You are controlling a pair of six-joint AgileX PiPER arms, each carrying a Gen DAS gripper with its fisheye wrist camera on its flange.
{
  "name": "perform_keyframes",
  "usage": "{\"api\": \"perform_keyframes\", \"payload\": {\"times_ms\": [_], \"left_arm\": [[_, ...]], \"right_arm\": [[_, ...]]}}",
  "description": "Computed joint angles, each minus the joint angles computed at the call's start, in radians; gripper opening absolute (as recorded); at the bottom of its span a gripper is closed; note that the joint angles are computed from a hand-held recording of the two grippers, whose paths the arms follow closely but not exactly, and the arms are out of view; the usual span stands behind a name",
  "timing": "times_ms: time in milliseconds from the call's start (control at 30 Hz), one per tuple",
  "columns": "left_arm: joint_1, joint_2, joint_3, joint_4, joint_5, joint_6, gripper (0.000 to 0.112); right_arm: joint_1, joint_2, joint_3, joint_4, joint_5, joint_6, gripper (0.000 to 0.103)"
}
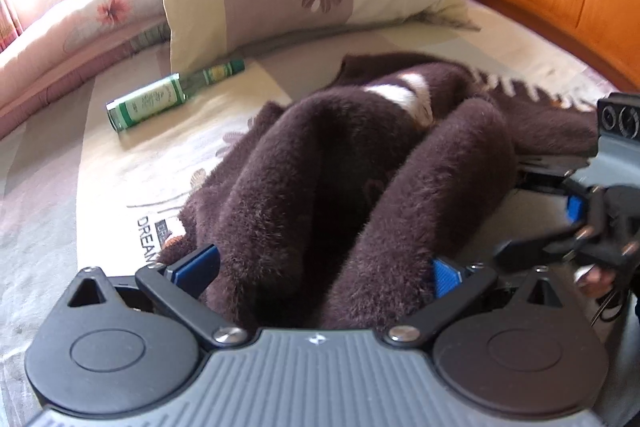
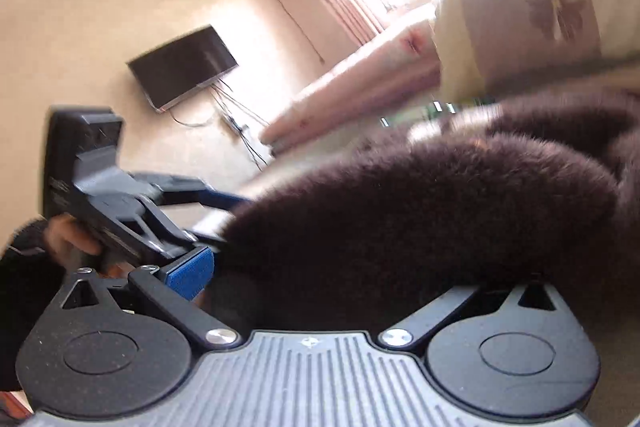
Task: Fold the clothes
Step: 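Lift the garment fold with the right tool while the left tool holds the bunched fabric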
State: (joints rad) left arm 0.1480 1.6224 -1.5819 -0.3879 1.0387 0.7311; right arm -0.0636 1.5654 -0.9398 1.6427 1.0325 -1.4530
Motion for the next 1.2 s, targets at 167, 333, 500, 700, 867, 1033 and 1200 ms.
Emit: {"api": "perform_keyframes", "payload": {"times_ms": [167, 333, 500, 700, 867, 1033, 1200], "left_arm": [[0.04, -0.077, 0.049, -0.065, 0.031, 0.038, 0.102], [0.05, -0.136, 0.103, -0.078, 0.037, 0.051, 0.102], [0.052, -0.192, 0.193, -0.091, 0.015, 0.047, 0.102], [0.008, -0.274, 0.316, -0.063, -0.046, -0.006, 0.102], [-0.055, -0.363, 0.415, -0.065, -0.114, -0.051, 0.102], [-0.095, -0.379, 0.45, -0.076, -0.142, -0.082, 0.102], [-0.122, -0.352, 0.448, -0.036, -0.172, -0.133, 0.102]], "right_arm": [[-0.103, -0.144, 0.002, -0.016, 0.103, 0.057, 0.103], [-0.204, -0.265, 0.045, -0.052, 0.12, 0.07, 0.103], [-0.281, -0.371, 0.128, -0.239, 0.008, 0.213, 0.103], [-0.28, -0.389, 0.306, -0.32, -0.123, 0.333, 0.103], [-0.172, -0.29, 0.262, -0.374, -0.334, 0.47, 0.103], [-0.165, -0.108, 0.126, -0.368, -0.401, 0.478, 0.103], [-0.2, 0.051, -0.074, -0.432, -0.37, 0.537, 0.103]]}}
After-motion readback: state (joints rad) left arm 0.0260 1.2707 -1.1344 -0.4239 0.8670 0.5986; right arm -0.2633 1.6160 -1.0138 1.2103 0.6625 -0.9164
